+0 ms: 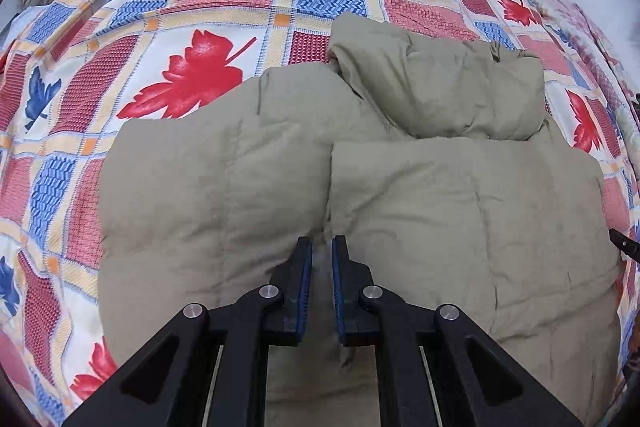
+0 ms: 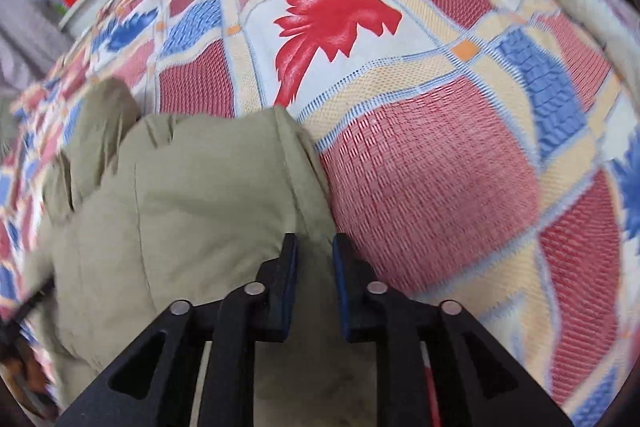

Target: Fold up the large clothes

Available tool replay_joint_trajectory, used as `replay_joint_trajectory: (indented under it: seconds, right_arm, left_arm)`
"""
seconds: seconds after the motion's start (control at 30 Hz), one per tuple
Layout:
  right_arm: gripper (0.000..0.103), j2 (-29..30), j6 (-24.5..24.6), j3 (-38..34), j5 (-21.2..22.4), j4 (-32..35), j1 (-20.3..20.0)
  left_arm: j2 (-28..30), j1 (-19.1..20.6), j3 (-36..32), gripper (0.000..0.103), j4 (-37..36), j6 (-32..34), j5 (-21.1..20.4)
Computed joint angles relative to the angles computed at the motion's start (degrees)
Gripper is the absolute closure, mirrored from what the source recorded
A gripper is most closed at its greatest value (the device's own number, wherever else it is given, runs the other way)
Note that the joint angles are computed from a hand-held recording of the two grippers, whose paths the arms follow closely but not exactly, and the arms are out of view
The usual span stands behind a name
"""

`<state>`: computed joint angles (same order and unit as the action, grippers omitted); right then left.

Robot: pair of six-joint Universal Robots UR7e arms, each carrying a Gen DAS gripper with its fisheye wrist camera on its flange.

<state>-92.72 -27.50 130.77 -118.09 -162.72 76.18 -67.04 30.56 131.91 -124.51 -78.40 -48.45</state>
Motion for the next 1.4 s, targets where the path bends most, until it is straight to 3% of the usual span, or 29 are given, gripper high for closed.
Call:
replay_joint_trajectory:
  seconds: [0.13,0.3,0.53,0.83,0.87,0.9,0.93,1.2,1.27,1.3,1.4]
  right_arm:
    - [0.068,-5.61,-3.13,3.82,-2.02,-0.68,0.57]
    - [0.057,-13.98,1.02,6.00,-0.74,7.12,0.12]
    - [0.050,-23.24,6.39,8.66,-1.03,19.63,1.76]
    - [0.045,-32.92,13.58,10.14,-2.89,35.72,6.98]
    - [0.045,-33.50,14.32,10.06,-3.09,36.96,7.57]
    - [0.045,-34.22,15.24,9.97,-3.22,38.41,8.20]
    - [0.045,-34.93,16.22,9.82,-3.21,39.91,8.71]
    - [0.040,-38.99,22.52,8.49,-2.89,50.35,13.04]
    - [0.034,-40.00,23.75,8.28,-2.52,52.60,13.64]
    - [0.022,-40.89,24.06,8.22,-1.82,53.85,13.67]
    - [0.013,-43.60,24.01,8.16,0.34,56.72,13.16]
  left_arm:
    - [-4.47,-3.30,2.13,0.091,5.30,-4.82,-4.27]
    - [-7.61,-8.27,3.38,0.091,10.89,-9.89,-9.06]
    - [-10.52,-14.90,3.82,0.091,15.32,-14.41,-15.36]
    - [-13.52,-21.84,3.23,0.090,20.16,-19.85,-21.79]
    - [-13.83,-22.62,3.13,0.077,20.88,-20.75,-22.60]
    - [-14.16,-23.27,2.97,0.011,21.85,-21.68,-23.40]
    - [-14.09,-24.49,2.28,0.003,24.73,-24.24,-23.57]
    - [-16.86,-27.69,3.26,0.000,29.15,-26.62,-27.15]
    - [-18.40,-28.39,4.33,0.000,29.01,-27.88,-28.87]
    - [-19.12,-28.62,5.15,0.000,28.25,-28.28,-29.93]
    - [-19.27,-30.67,6.07,0.000,26.34,-29.96,-33.00]
